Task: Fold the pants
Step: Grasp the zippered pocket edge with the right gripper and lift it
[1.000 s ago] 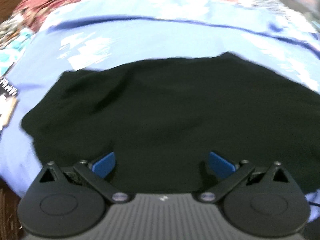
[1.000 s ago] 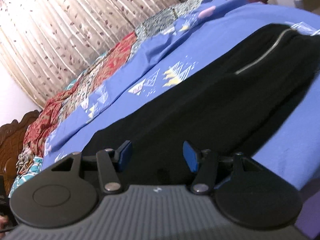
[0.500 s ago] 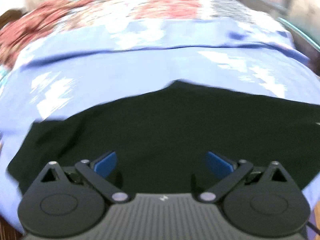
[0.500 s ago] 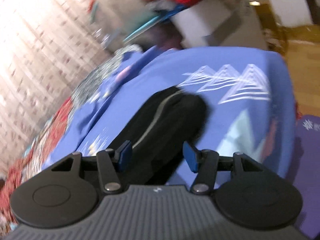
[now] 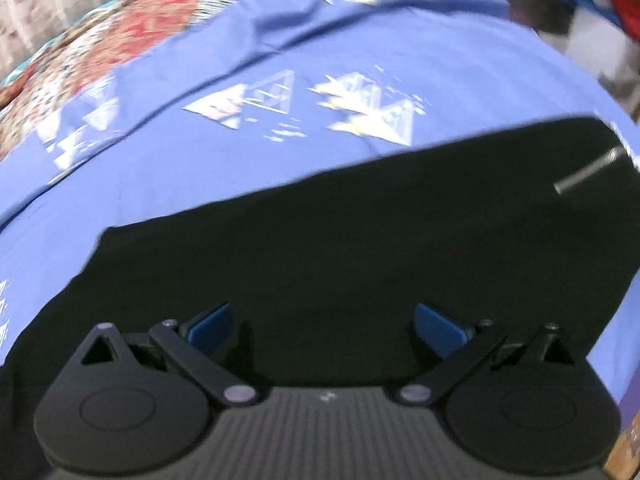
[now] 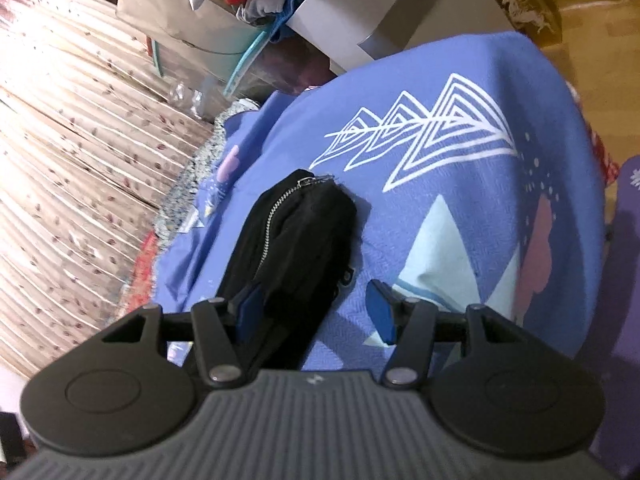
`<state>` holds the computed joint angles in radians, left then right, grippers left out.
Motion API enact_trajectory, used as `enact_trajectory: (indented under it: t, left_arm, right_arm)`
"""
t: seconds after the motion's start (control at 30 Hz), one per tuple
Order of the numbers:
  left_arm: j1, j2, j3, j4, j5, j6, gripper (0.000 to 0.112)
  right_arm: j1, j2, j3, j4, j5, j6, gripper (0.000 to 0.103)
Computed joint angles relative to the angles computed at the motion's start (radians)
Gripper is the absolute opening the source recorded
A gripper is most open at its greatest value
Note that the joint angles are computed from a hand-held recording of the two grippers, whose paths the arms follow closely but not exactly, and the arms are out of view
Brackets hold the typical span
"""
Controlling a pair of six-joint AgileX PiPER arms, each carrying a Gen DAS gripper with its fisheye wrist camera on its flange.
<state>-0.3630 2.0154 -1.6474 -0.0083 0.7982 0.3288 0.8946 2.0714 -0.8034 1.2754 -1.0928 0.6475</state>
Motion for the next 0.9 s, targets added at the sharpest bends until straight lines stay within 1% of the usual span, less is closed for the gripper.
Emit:
enact_trajectory:
  t: [0.1,0.13,0.2,0.37,0.5,0.67,0.9]
  left_arm:
    - [-0.039,0.049,-0.036,0.036,0.028,-0.039,0.101]
    - [-0.047,0.053,-0.030,0.051,0.026,-0.051,0.103]
    - [-0.051,0.059,-0.022,0.069,0.016,-0.064,0.103]
    - [-0.040,0.077,-0.056,0.045,0.046,-0.058,0.103]
    - [-0.036,0.080,-0.055,0.041,0.041,-0.048,0.103]
    - [-0.040,0.075,-0.051,0.052,0.038,-0.045,0.103]
    - [-0.042,0.071,-0.046,0.056,0.033,-0.045,0.103]
  right_arm:
    - [0.010,0.020,0.029,-0.048,-0.047,0.106,0.060]
    - [0.013,0.025,0.036,-0.057,-0.059,0.134,0.060]
    - [0.021,0.032,0.034,-0.056,-0.073,0.158,0.060]
    - [0.039,0.037,0.011,-0.022,-0.078,0.096,0.060]
    - [0.044,0.039,-0.003,0.000,-0.077,0.070,0.060]
    - [0.051,0.035,-0.030,0.040,-0.060,-0.010,0.060]
    - [0.059,0.047,-0.035,0.049,-0.077,0.017,0.061]
